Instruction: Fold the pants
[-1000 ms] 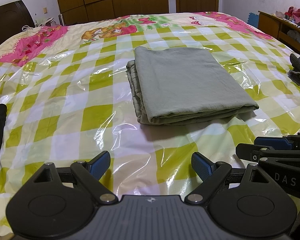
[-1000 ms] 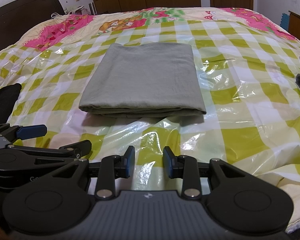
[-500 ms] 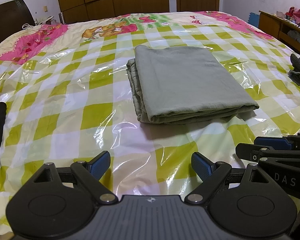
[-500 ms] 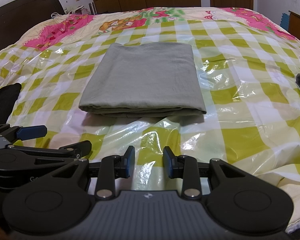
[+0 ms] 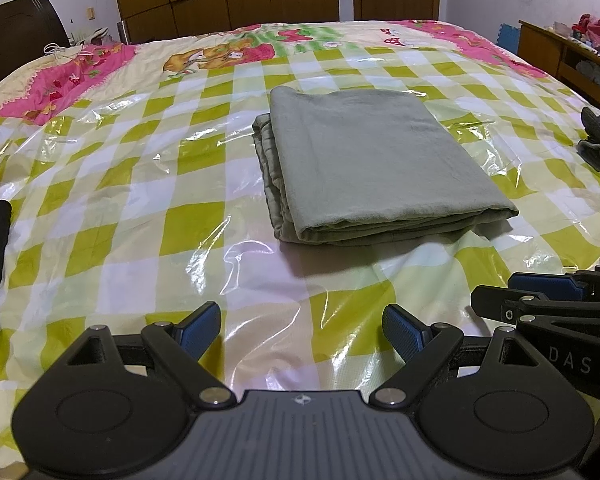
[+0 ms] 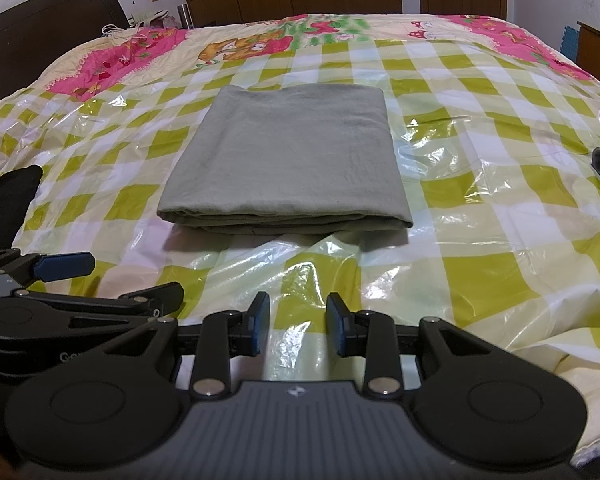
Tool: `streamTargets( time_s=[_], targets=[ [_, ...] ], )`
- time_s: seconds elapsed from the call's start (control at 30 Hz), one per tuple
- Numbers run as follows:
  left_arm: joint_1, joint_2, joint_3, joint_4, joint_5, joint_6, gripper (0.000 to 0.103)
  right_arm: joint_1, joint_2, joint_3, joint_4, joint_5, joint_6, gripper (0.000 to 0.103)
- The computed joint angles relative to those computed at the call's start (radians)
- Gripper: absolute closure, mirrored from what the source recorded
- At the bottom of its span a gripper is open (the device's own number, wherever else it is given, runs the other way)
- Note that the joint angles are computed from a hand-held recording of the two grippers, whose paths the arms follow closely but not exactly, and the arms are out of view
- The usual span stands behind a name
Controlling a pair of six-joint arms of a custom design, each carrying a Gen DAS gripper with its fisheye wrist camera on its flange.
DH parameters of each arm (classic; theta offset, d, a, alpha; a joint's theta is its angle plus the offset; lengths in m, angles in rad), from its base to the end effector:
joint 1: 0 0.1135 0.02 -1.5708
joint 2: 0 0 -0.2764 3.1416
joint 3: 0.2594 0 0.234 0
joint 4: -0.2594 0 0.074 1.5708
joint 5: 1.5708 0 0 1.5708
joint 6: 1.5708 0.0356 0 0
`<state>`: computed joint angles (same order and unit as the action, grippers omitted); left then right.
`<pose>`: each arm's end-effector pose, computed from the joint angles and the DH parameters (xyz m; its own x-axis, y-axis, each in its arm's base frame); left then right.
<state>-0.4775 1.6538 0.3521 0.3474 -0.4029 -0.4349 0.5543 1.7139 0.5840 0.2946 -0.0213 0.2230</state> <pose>0.2041 -0.0899 0.0998 -0.7505 -0.0481 -0.6591 -0.1045 0.9934 0.0465 0.2409 0.1500 0.1269 -0.7339 -0.1943 -0.6509 -0.3856 0.9080 0.1638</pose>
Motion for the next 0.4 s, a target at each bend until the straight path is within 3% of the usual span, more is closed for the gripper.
streamTargets(
  time_s=[0.4],
  targets=[
    [-0.001,0.005,0.000,0.003,0.001,-0.002,0.005,-0.001,0.001,0.000,0.000,-0.001,-0.001,0.071]
  ],
)
